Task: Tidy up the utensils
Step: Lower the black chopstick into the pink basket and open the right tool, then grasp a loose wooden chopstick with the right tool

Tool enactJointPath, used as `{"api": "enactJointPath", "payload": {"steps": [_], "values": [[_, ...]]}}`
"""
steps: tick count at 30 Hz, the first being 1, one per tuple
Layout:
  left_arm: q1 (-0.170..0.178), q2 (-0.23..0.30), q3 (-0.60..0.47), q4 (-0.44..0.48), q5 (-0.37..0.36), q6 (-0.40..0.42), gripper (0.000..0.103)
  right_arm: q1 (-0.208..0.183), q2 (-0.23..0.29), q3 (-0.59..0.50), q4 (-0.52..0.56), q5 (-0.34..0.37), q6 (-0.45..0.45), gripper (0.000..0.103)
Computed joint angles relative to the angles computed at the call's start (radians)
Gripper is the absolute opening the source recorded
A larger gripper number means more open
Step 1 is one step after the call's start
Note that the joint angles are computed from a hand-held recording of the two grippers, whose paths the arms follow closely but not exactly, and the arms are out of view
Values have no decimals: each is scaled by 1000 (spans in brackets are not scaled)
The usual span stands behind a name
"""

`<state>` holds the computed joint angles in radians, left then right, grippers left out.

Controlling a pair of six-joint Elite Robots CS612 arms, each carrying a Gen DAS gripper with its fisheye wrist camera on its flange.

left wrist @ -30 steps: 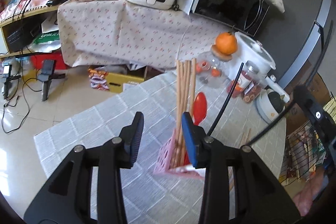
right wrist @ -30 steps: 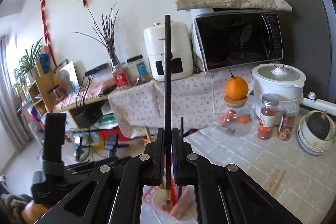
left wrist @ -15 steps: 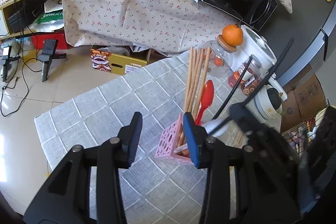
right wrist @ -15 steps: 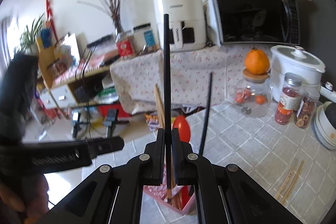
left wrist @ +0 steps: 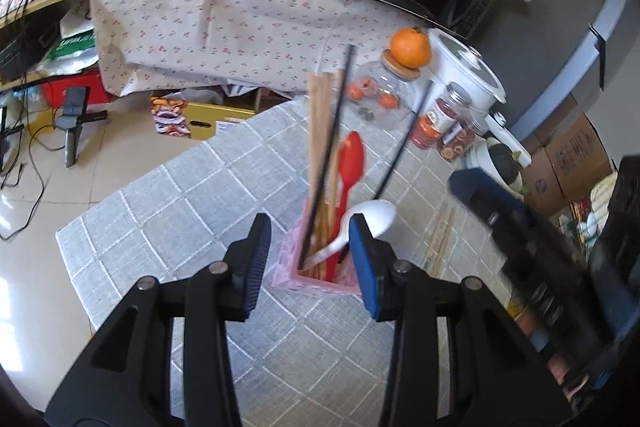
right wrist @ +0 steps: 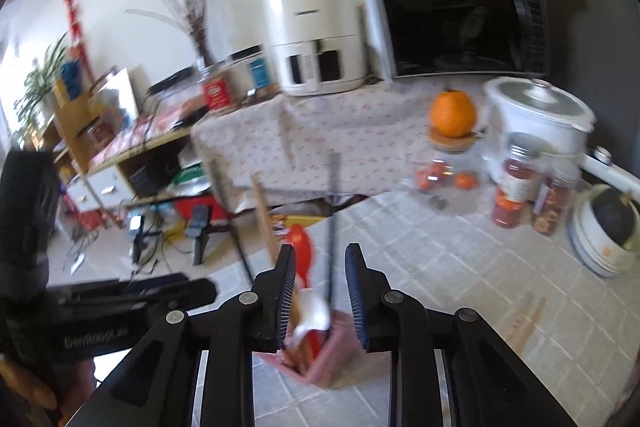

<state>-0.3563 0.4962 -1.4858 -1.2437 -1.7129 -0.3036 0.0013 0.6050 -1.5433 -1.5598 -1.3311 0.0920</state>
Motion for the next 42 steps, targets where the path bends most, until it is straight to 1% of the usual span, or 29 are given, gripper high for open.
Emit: {"api": "enactJointPath", "payload": {"steps": [4,7,9,10,13,15,19,21,24,26,29,33,35,36,37,39,41,42], "values": [[-10,5,-12,-6,-2,33,42,-28,-6,-25,46,-15,49,27],[-12,9,-19,-24,-10,17,42,-49,-9,-42,83,-25,70,30],[-16,9,-22,-35,-6,23,42,-63,-12,-52,117,-44,89,32],[-21,10,-23,-35,-2,37,42,-74,-13,-57,139,-54,108,33],[-32,11,-24,-22,-7,58,42,-101,-14,-65,193,-55,162,33],[-40,11,-22,-9,-9,74,42,-117,-17,-63,254,-73,193,33],[-56,10,-20,10,2,103,42,-130,-33,-31,388,-122,222,33],[-59,11,-19,10,3,101,42,-141,-37,-5,460,-118,244,33],[-65,10,-15,21,4,106,42,-156,-35,26,521,-99,282,33],[-69,10,-15,34,7,119,42,-165,-32,54,543,-81,308,33],[-77,10,-16,47,12,140,42,-174,-19,80,548,-50,336,33],[-85,9,-14,57,30,153,42,-165,-17,116,523,-75,354,33],[-89,8,-12,59,42,157,42,-156,-25,145,537,-92,349,26],[-91,8,-12,59,44,161,42,-146,-30,153,538,-137,335,17],[-92,7,-12,59,44,165,42,-141,-35,159,538,-143,310,9],[-94,8,-12,57,45,177,42,-149,-30,147,540,-76,298,7],[-100,8,-11,57,55,188,42,-146,-29,127,536,-106,282,7],[-102,7,-9,59,58,189,42,-150,-27,109,529,-100,285,7]]}}
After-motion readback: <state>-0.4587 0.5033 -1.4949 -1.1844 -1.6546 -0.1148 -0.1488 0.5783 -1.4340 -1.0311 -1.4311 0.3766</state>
